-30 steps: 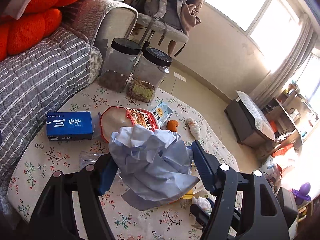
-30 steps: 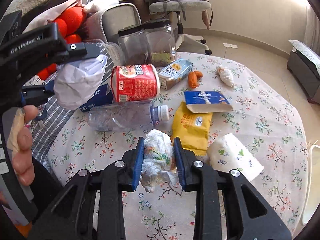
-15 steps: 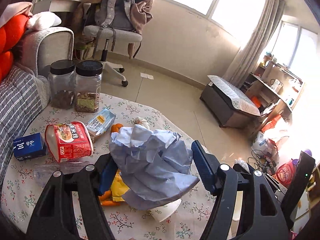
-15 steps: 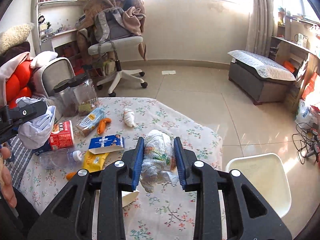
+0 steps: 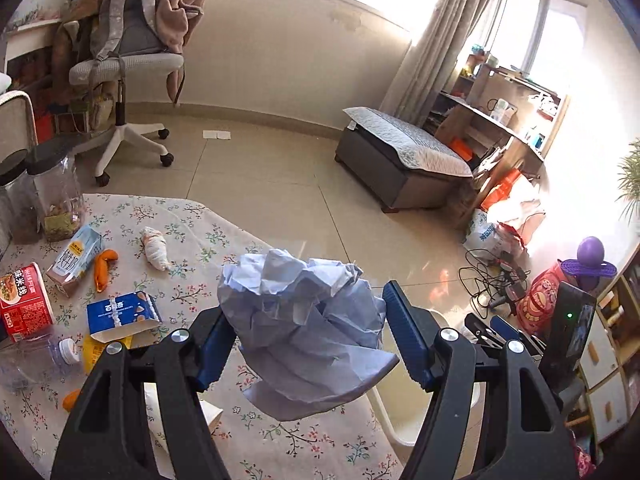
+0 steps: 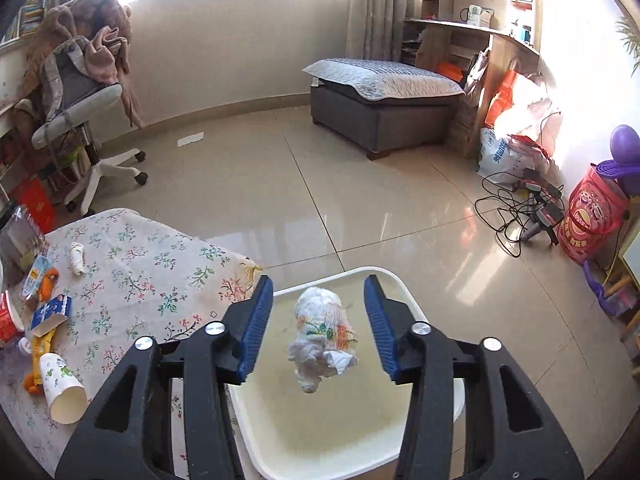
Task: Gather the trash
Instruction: 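Carry both items to the white bin and open both tools over it, then return both tools to the table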
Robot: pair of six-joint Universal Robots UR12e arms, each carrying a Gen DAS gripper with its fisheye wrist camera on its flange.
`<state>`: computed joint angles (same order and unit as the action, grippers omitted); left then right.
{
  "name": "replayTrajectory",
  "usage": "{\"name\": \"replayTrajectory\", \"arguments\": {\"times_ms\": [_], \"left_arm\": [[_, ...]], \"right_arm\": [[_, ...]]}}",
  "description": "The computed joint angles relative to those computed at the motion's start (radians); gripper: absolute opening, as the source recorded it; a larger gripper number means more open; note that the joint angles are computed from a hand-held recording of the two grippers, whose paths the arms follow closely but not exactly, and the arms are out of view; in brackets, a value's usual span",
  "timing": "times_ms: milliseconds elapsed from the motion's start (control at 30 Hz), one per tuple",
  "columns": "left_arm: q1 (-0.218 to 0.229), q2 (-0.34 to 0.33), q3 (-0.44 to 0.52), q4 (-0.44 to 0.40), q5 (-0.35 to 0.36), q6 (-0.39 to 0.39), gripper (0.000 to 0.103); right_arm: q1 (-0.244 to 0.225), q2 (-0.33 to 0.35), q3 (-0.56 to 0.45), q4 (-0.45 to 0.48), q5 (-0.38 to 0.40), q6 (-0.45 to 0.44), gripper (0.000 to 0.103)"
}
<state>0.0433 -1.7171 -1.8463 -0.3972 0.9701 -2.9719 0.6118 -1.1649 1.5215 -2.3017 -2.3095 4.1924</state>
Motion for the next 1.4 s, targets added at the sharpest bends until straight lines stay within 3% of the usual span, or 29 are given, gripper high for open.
{"name": "replayTrajectory", "arguments": {"times_ms": [33, 133, 233, 333, 467, 733, 967, 1167, 1300, 1400], "left_arm": [[-0.015, -0.004, 0.006, -0.003, 0.003, 0.006, 0.069], [-0.055, -0.015, 0.022, -0.012, 0.000, 0.018, 0.069], [-0.089, -0.028, 0.040, -0.018, -0.006, 0.025, 0.069], [-0.118, -0.039, 0.056, -0.045, -0.015, 0.040, 0.069], [-0.163, -0.056, 0.077, -0.083, -0.012, 0.050, 0.069], [-0.236, -0.091, 0.121, -0.196, -0.011, 0.069, 0.070], [-0.267, -0.113, 0.146, -0.282, 0.009, 0.091, 0.077], [-0.248, -0.098, 0.144, -0.312, -0.013, 0.104, 0.086], [-0.214, -0.063, 0.116, -0.263, -0.018, 0.105, 0.088], [-0.177, -0.027, 0.076, -0.179, 0.006, 0.091, 0.090]], "right_arm": [[-0.002, -0.012, 0.027, -0.003, -0.021, 0.072, 0.079], [-0.010, -0.038, 0.057, 0.008, -0.035, 0.175, 0.082], [-0.008, -0.058, 0.073, 0.086, -0.109, 0.286, 0.096], [-0.012, -0.081, 0.086, 0.176, -0.135, 0.400, 0.096], [-0.014, -0.101, 0.082, 0.380, -0.162, 0.593, 0.096], [-0.021, -0.147, 0.118, 0.499, -0.146, 0.821, 0.096], [-0.019, -0.159, 0.118, 0.558, -0.158, 0.893, 0.096], [-0.008, -0.156, 0.096, 0.611, -0.183, 0.938, 0.096], [0.009, -0.133, 0.059, 0.610, -0.223, 0.902, 0.096], [0.027, -0.103, 0.024, 0.543, -0.270, 0.792, 0.096]]}}
